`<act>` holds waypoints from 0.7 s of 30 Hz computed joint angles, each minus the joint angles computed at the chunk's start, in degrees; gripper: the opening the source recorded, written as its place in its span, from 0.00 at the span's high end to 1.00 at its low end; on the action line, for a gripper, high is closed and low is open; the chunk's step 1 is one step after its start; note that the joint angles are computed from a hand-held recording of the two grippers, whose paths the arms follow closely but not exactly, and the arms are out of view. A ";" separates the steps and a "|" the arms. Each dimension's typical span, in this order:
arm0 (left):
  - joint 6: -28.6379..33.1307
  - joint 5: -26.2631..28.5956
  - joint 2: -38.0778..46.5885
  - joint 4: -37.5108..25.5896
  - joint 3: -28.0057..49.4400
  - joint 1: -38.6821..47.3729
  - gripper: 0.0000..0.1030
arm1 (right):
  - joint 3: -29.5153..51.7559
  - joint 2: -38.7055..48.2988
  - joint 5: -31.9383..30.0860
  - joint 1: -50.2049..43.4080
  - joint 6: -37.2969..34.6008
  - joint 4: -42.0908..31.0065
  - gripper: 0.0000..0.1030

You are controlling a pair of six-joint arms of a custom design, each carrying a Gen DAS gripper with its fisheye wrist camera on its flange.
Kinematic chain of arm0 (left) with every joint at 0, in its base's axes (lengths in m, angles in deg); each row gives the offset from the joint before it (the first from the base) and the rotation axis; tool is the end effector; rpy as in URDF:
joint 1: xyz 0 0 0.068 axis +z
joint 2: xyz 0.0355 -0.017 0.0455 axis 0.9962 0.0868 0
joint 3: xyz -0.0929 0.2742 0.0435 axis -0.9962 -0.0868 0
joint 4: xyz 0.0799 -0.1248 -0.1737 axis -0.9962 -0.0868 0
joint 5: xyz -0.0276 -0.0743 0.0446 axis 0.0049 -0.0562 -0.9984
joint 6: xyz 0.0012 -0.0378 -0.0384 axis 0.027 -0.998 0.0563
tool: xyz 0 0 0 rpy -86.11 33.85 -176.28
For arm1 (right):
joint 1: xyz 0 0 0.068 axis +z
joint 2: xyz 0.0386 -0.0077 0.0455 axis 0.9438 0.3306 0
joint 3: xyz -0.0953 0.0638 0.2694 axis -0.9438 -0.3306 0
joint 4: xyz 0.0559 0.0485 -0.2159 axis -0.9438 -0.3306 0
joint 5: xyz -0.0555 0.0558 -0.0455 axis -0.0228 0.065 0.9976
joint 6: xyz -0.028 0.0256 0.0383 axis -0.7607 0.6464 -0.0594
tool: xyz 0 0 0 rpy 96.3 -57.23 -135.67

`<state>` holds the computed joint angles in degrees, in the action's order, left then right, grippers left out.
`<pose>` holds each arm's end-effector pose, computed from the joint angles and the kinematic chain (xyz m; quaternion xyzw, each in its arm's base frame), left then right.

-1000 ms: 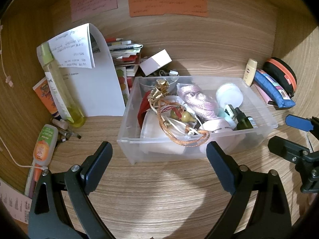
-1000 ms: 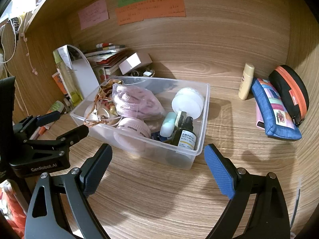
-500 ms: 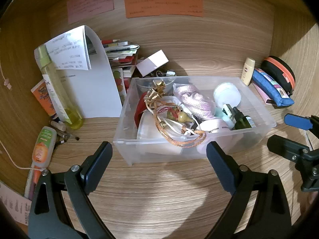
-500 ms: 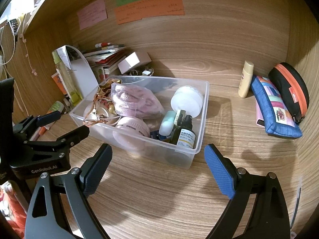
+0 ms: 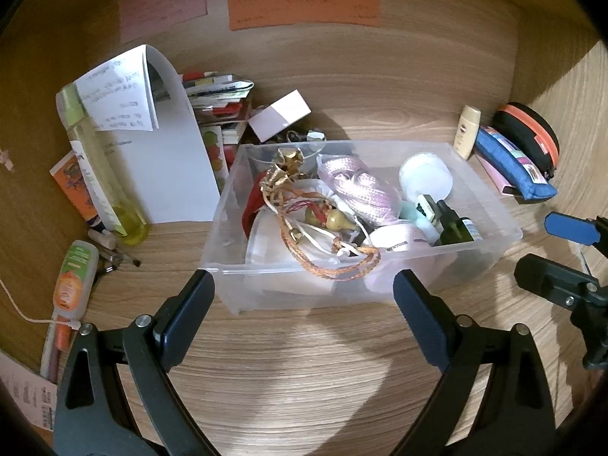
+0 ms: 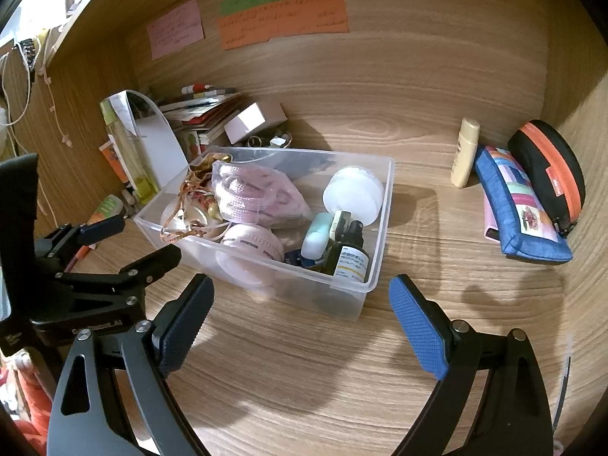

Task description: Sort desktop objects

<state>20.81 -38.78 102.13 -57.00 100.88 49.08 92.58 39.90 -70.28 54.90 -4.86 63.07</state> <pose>0.2616 -0.1642 0.1184 -0.0876 0.9091 0.0680 0.4016 0.3216 -0.0673 0.1385 -0.2721 0.8710 0.1813 0.3667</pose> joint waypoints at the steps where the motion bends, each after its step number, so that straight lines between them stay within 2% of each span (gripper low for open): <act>1: 0.13 -0.08 0.20 -0.07 0.21 -0.09 0.07 | -0.08 -0.15 0.03 -0.10 -0.08 0.03 0.10; 16: 1.52 -0.31 1.07 0.92 0.57 -0.73 0.07 | -0.22 -0.71 0.41 -0.03 -0.71 0.07 0.10; 21: 2.26 1.45 0.84 3.49 -0.46 -0.05 0.07 | -0.87 -1.02 0.80 -0.01 -1.43 0.51 0.10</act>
